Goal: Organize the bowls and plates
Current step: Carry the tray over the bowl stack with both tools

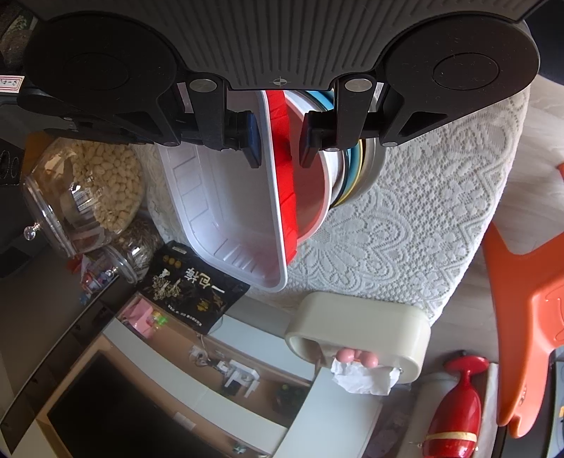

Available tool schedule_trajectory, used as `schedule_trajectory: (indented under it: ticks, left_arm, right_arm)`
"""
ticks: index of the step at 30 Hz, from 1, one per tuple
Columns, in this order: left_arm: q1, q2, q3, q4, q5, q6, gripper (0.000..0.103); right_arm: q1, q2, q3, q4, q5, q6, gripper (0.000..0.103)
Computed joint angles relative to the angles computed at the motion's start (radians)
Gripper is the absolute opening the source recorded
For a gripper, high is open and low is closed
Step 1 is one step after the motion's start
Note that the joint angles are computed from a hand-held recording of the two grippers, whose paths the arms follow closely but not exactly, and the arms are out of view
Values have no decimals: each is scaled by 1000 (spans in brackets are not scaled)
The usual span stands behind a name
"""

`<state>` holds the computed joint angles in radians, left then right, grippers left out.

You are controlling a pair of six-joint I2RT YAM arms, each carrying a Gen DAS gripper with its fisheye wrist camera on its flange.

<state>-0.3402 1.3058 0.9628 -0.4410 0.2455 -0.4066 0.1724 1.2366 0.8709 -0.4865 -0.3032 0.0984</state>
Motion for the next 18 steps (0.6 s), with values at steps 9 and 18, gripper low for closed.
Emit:
schedule_trajectory:
  ticks: [9,18]
  left_arm:
    - [31,-6,33,-5,38,-2,26]
    - [62,3,34,-21,53,-5,26]
  right_arm:
    - [24,-55,32,-21,28,-3,31]
    - [63,-38,57,-19,47,0,31]
